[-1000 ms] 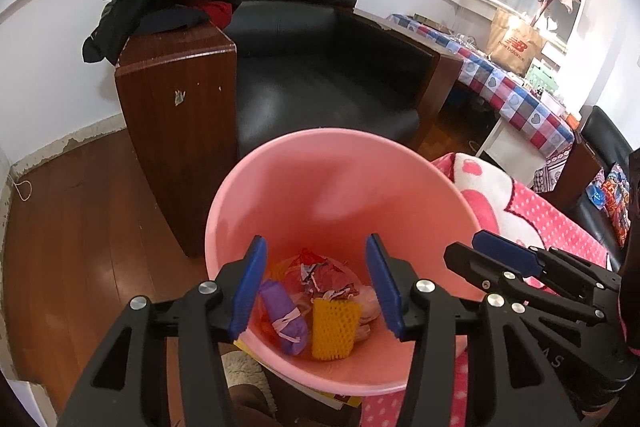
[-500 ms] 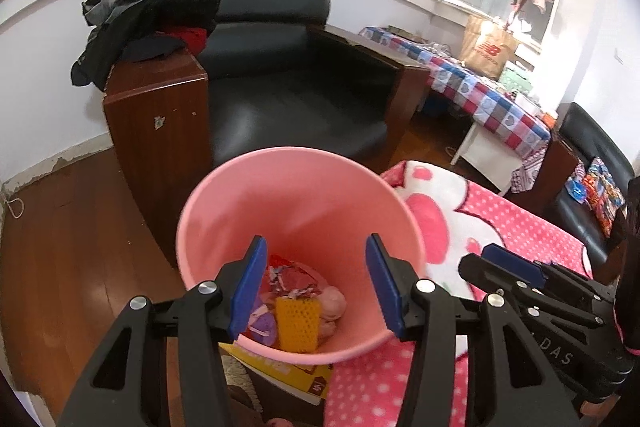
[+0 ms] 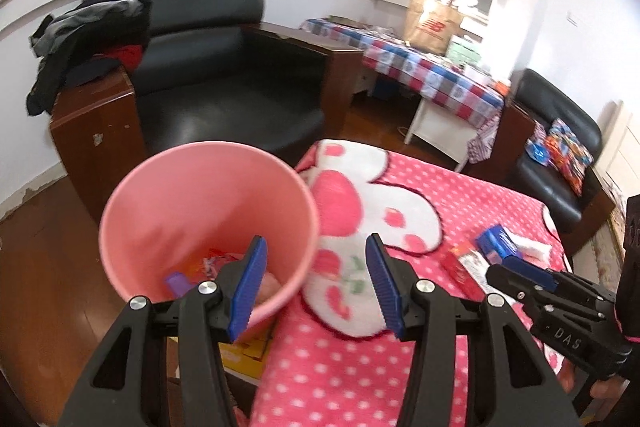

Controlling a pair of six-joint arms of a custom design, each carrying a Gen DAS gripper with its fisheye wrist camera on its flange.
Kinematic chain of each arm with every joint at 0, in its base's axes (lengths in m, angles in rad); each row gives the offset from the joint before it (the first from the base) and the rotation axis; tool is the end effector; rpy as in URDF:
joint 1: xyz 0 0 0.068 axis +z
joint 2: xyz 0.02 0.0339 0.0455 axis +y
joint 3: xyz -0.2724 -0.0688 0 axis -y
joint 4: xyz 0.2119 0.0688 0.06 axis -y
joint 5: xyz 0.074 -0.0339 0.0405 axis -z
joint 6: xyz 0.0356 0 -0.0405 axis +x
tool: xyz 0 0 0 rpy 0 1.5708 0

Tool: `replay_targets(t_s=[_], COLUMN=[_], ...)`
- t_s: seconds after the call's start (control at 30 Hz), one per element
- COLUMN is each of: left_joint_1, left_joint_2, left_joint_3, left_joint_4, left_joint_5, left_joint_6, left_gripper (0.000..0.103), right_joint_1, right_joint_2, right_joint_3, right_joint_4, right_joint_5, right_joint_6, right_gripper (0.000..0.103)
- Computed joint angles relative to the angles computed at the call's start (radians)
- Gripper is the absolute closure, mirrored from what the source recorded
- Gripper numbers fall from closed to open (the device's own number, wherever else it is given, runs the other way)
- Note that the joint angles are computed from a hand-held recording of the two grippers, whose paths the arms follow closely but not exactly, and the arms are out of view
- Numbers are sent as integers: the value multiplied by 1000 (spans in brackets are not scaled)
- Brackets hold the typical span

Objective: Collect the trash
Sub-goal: 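Move both open tools back over the table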

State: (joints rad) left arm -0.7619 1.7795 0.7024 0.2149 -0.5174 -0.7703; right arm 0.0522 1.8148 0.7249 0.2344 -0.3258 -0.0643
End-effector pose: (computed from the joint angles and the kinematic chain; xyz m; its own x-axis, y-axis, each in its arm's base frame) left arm 0.2278 -0.1930 0.1421 -0.6499 -0.2164 -0.7286 -0.1191 0.9758 -0.1836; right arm 0.3067 0.0274 0.1364 -0.7357 -0.0994 -0.6700 -0.3070 0.9307 0.1990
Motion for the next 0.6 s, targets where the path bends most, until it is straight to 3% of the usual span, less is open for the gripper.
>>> replay_targets(t_s=[0.27, 0.6], left_joint_1=[-89, -135], left_joint_2=[82, 186], left_joint_3=[132, 286], left_joint_4=[-67, -136], left_joint_5=[5, 26], left_joint_6=[6, 35], left_gripper=[52, 52], right_joint_1=[-226, -386], right_joint_2=[-55, 103], right_joint_3=[-133, -60], right_joint_4=[96, 110], right_joint_5=[-1, -55], right_joint_6=[-60, -22], right_gripper=[69, 69])
